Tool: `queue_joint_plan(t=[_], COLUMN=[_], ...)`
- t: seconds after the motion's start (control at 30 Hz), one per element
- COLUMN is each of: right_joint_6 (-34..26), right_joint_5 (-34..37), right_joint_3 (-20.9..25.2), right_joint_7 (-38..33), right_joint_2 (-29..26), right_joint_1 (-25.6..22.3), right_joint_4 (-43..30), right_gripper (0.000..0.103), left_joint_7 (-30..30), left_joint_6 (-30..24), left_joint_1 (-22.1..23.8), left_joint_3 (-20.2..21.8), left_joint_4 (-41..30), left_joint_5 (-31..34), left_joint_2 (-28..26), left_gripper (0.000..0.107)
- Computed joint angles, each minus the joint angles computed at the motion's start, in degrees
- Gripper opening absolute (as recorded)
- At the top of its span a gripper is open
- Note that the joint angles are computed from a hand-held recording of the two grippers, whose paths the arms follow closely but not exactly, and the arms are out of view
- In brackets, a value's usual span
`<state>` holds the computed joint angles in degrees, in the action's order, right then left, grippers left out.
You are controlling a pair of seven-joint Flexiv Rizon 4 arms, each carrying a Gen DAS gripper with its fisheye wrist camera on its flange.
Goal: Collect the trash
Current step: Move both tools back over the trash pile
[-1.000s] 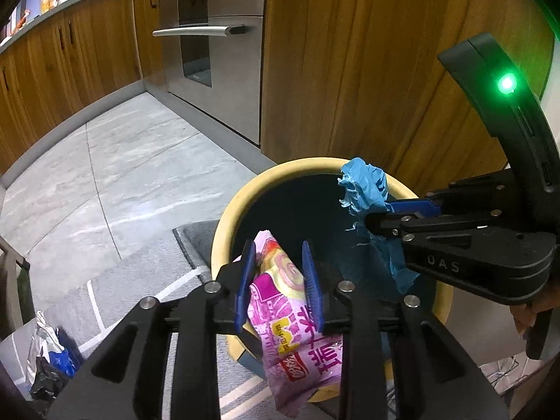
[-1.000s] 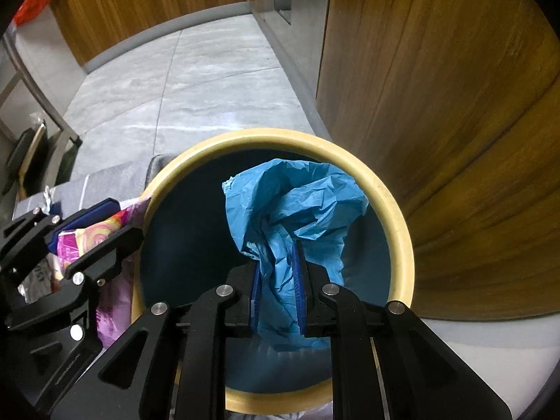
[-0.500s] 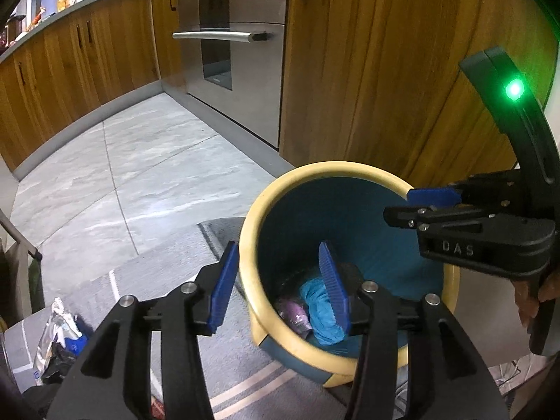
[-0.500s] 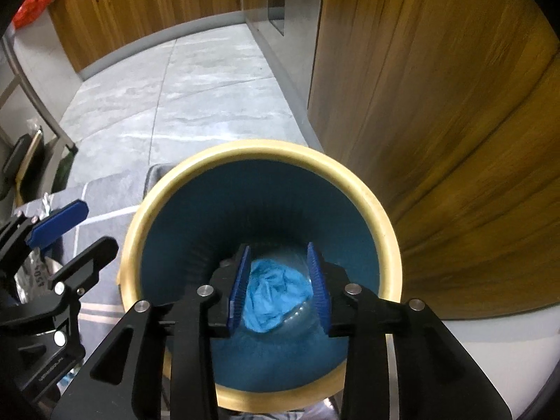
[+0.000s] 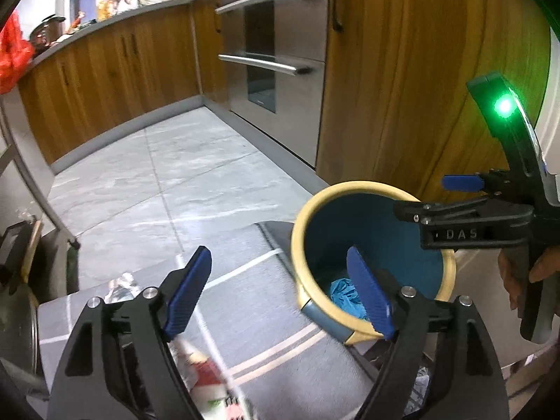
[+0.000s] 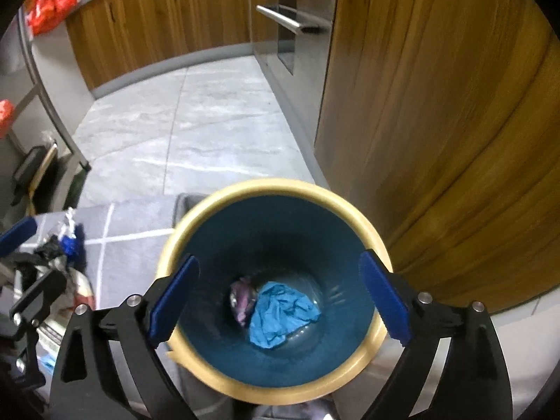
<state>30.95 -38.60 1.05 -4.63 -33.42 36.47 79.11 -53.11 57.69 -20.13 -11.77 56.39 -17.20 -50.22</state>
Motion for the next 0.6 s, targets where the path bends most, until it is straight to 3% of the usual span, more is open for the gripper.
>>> queue_joint_plan(t=[0.27, 0.4, 0.6], right_joint_6=[-1.33, -5.49, -5.22], right_joint_5=[-1.1, -4.84, -6.44], right_joint_3=[-0.32, -1.58, -2.31], right_joint_7=[3.09, -1.14, -4.55], right_joint_2=[-0.83, -3.42, -6.18], right_joint_1=[2.62, 5.81, 8.3], right_joint_4=[-4.4, -9.43, -13.97], right_gripper=[0.095, 0.096, 0.097], left_joint_7=[2.26, 2.31, 2.29], left_joint_6=[4.36, 5.32, 7.79], left_joint_1=[3.55, 5.31, 8.01], left_joint_3=[-0.6, -0.43, -0.07], left_joint_4=[10.05, 13.64, 18.34], left_joint_5=[-0.76, -1.81, -3.37], left_joint_2=[7.47, 10.3, 13.51], left_gripper=[0.087, 0.089, 0.091])
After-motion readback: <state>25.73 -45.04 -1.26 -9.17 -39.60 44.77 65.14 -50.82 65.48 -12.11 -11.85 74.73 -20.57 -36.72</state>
